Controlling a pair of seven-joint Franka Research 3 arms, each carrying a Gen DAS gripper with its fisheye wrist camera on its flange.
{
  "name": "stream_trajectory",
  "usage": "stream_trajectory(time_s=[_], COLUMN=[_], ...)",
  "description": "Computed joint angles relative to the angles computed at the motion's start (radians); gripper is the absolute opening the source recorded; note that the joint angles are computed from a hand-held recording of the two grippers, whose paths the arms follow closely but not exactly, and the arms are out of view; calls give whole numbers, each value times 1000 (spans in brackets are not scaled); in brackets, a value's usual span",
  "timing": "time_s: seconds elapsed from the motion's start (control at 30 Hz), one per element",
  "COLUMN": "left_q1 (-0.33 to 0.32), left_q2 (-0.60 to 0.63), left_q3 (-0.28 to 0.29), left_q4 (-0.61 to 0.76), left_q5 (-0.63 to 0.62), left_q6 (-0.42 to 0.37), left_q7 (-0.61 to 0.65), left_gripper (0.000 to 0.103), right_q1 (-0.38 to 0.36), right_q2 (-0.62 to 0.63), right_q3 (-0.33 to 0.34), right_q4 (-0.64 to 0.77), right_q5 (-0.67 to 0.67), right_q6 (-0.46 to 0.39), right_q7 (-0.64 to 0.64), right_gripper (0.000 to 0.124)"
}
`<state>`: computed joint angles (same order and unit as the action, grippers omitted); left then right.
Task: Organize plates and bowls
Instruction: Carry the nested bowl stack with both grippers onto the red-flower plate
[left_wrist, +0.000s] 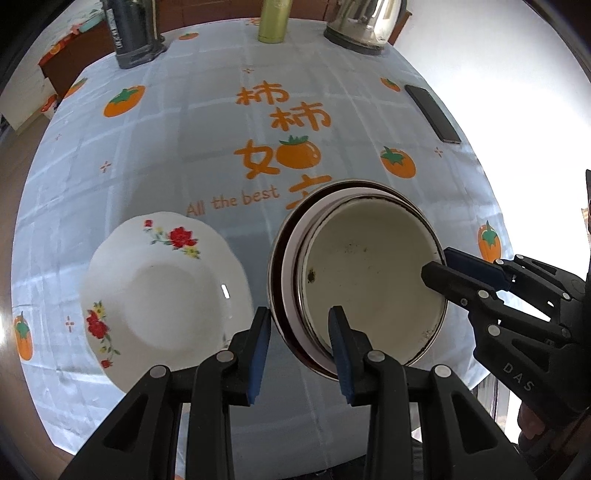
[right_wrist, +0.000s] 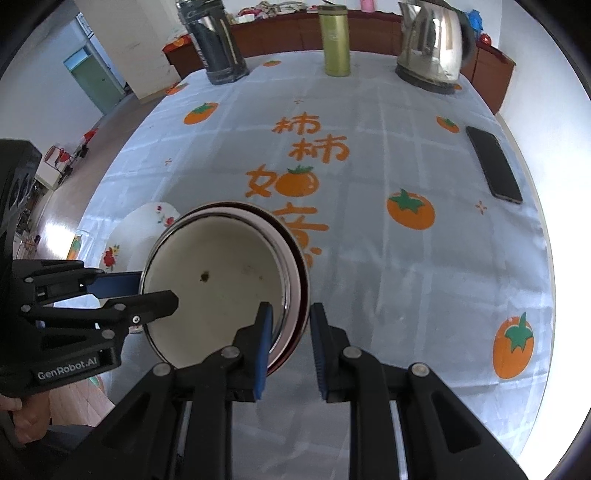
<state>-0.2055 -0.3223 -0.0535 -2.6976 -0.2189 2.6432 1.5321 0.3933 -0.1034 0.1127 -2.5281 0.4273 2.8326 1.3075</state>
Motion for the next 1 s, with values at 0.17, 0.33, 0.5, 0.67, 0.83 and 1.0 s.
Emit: stream_trajectory(time_s=[0.17, 0.33, 0.5, 0.67, 0.83, 1.0], left_q1=[16, 29, 44, 64, 89, 110], left_q2=[-31, -69, -100, -124, -148, -168], left_q3=[13, 31, 51, 66, 77, 84], left_q4=[-17, -37, -55, -73, -86, -99], left_q5=[6, 15, 19, 28, 43, 59], left_q6=[-6, -2, -5, -11, -20, -26], left_q7=[1, 6, 12, 11, 6, -2], left_gripper=[35, 35, 35, 35, 35, 35], right_q1=[10, 20, 33, 49, 64, 77], right_q2=[9, 13, 22, 39, 60, 78], right_q3=[12, 22, 32, 40, 48, 55], right_q4=[19, 35, 53, 73, 97, 120], right_q5=[-17, -40, -64, -71, -71, -73], right_q6=[-9, -14, -13, -14, -15, -16], right_q7=[14, 37, 56, 60, 57, 53], right_gripper=[21, 21, 21, 21, 21, 21])
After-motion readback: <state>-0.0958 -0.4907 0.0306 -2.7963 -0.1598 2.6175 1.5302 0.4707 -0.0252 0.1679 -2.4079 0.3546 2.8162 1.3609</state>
